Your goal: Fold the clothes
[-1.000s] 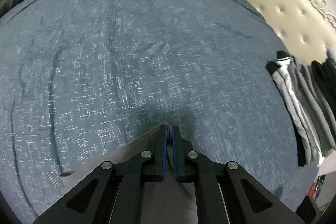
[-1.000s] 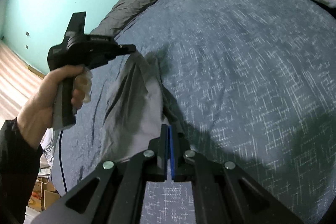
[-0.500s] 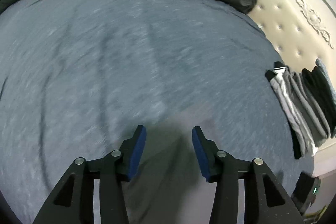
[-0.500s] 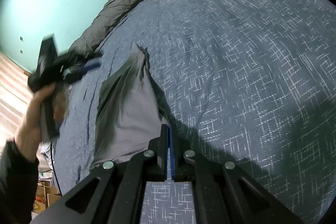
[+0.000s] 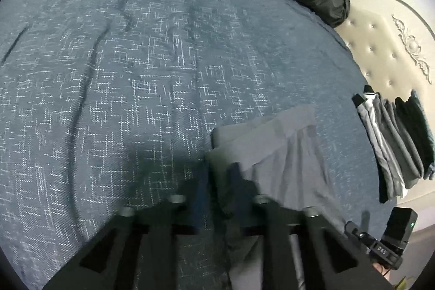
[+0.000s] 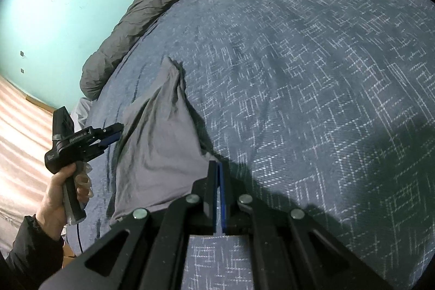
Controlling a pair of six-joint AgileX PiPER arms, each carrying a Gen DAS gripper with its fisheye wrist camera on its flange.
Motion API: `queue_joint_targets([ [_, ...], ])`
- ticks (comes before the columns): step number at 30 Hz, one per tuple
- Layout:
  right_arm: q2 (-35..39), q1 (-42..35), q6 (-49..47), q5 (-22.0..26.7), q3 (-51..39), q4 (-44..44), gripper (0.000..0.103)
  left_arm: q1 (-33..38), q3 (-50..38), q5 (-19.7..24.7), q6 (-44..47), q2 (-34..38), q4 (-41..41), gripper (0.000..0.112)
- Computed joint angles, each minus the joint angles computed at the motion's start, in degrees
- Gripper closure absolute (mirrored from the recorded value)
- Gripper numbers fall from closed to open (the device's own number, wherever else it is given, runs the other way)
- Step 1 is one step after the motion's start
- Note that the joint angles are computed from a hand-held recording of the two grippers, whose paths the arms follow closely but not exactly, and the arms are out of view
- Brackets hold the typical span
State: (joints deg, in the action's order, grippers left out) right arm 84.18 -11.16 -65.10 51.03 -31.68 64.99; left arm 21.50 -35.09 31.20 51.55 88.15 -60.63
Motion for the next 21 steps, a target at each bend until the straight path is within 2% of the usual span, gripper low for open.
queue_joint_targets([
  [2,0.07,-0.11,-0.07,0.03,-0.05,-0.02,0.102,1.46,-0.61,1.49,1.2,0.21,-1.18,0.107],
  [9,-0.16,-0.98,-0.49,0.18,0.22,-0.03,0.102,3.07,-3.95,2.61,-0.97,2.44,-1.3,0.109],
  [14,0.01,-1.09,-0.46,0.08,0.27,-0.42,0.102,3.18,-7.63,0.65,-5.8,6.23,1.84,0.109],
  [21,0.27,-1.07,-0.36,-0.21,0.34,-0.69,0.102,3.0,-9.44,1.2,-4.56,8.56,0.93,0.108],
])
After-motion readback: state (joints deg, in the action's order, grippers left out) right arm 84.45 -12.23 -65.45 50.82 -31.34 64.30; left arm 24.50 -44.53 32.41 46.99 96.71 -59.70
